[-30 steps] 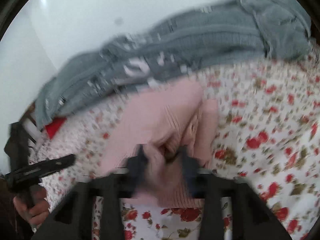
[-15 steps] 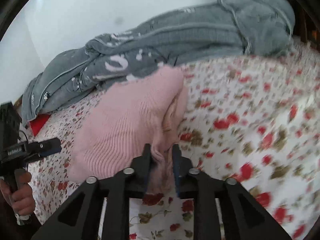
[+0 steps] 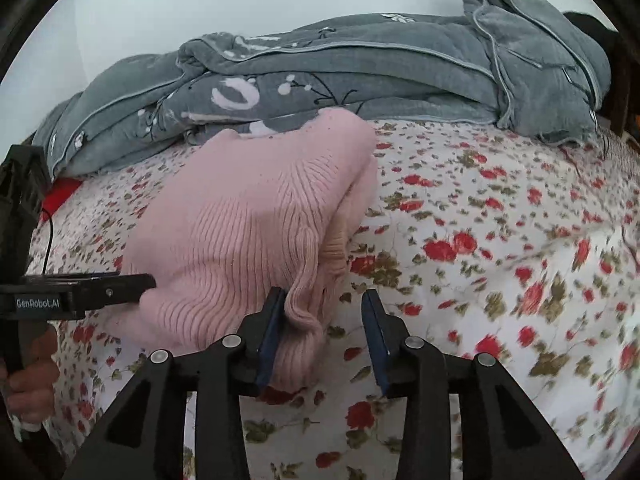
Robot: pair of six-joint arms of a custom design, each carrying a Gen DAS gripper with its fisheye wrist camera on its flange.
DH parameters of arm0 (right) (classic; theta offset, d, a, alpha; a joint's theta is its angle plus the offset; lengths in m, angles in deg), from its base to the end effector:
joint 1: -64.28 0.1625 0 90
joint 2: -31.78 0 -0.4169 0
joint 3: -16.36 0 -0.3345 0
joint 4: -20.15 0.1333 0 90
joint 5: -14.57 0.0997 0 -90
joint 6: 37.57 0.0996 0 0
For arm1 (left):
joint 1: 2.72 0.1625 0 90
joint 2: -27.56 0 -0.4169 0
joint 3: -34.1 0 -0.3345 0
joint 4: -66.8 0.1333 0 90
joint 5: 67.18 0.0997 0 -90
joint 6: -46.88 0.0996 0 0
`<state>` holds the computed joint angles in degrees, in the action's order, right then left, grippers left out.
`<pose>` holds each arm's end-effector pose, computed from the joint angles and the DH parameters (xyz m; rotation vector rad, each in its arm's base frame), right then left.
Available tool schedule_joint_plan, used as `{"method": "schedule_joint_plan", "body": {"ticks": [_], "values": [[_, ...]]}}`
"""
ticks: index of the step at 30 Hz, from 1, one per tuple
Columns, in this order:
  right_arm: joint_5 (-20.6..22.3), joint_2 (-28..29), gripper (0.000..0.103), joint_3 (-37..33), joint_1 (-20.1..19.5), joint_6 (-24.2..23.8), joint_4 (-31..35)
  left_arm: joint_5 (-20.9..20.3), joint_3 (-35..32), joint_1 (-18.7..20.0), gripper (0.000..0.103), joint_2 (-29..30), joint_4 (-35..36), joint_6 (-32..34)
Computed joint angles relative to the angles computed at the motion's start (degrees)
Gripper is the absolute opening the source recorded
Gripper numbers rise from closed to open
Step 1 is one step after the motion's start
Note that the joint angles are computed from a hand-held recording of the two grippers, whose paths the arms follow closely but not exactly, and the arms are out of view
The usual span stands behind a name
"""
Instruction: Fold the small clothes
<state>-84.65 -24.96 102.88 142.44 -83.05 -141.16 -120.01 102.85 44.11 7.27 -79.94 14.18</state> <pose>-0.0203 -0.6688 0.3375 0.6650 -2.4701 0.7518 -0.3535 -0.6596 -0.0075 0.1763 2.6253 -0.6939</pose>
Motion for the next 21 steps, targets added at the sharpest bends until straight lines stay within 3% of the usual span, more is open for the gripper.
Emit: {"method": "schedule_joint_plan", "body": {"ticks": [3,5,10,13,17,21], "values": [[1.8,-1.0,0.049,-2.2,0.3,-0.7,3.4,2.1,1.2,-0.9,0.066,-1.2,-2.4,2.9],[3.1,-0.5,0.05,-5.4,0.7,0.6,6.2,3.2,0.2,-1.0,0.066,-1.3,-3.2,4.2],[6.1,5.0,0.056,-18.6,1.9,6.4,17.2,-1.3,-9.1,1.8,0.065,0.8,1.1,5.2],[4.9,10.4,0.056,-27.9,2.5,10.5,25.1,-2.8,-15.6,3.9,0.065,3.5,5.2,4.7],[1.8,16.3,0.058,-37.0,2.1,14.7,33.3,-6.6,-18.0,6.5,0.065,5.4,6.5,2.5],[3.8,18.6,0.063,-40.9,0.5,16.9,37.8,-10.1,-17.9,7.9,0.065,6.7,3.1,2.6]]}}
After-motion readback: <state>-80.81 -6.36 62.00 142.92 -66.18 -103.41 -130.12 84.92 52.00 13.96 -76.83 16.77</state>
